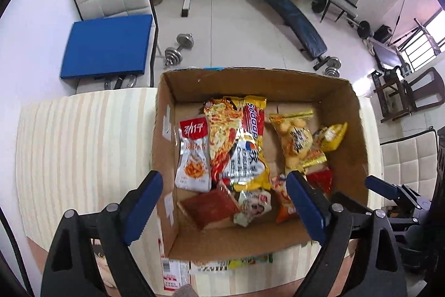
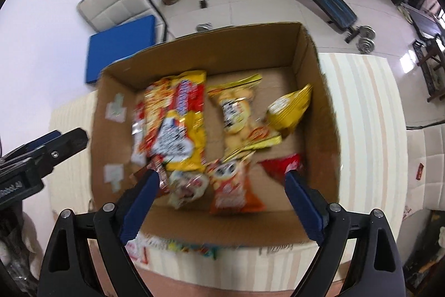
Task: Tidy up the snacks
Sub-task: 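Grasp the red-white wafer pack with the left tool while the right tool grasps the fruit candy bag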
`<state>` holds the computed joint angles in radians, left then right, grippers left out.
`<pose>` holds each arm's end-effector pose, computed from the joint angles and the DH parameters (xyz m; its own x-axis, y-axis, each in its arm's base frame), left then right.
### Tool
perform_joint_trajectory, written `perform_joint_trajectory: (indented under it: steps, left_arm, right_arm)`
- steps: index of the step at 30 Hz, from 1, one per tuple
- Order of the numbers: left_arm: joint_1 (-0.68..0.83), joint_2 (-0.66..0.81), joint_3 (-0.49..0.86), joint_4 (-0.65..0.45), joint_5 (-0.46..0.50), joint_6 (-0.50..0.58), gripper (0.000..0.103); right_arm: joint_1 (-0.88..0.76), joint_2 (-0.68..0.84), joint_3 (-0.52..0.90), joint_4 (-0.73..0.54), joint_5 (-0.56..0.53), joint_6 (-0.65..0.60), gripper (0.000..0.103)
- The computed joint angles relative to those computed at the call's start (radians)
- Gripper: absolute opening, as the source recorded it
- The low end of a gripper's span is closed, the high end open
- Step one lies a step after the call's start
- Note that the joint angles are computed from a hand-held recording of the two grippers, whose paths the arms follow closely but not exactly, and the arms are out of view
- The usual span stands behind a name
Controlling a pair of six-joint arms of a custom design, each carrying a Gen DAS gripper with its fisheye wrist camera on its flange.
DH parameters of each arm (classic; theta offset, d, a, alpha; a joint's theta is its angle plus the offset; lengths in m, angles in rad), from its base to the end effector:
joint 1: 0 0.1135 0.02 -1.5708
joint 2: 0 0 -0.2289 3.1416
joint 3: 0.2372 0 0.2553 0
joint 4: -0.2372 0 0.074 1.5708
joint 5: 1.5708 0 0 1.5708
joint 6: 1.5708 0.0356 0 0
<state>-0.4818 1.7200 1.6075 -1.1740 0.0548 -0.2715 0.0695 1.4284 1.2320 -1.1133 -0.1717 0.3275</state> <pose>0.2987 -0.1584 0.2665 -0.9472 0.1931 -0.2561 0.2308 0.9648 -0.1259 0.2697 0.0249 0.2451 -0.9487 0.2517 -0.1913 0.2036 0.9494 0.2393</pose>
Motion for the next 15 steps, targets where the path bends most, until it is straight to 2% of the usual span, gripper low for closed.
perform_joint_trajectory:
  steps: [5,9,12,15]
  left_arm:
    - [-0.029,-0.285,-0.224,0.005,-0.059,-0.059,0.091]
    - [-0.052,-0.515,-0.423,-0.042,-0.139,-0.143,0.091]
    - [-0.045,-0.653,-0.587,-0.073,-0.186,-0.178,0.091]
    - [0.039,-0.721,-0.749,-0.056,-0.137,-0.147,0.091]
  right_arm:
    - [0.079,-0.221,-0.147,-0.038,-0.061,0.046,0.093]
    - [0.176,-0.403,-0.352,-0.028,-0.097,0.193,0.093]
    - [0.263,-0.444,-0.518,0.081,-0.127,0.337,0.093]
    - [0.333,-0.398,-0.625,0.222,-0.109,0.437,0.093]
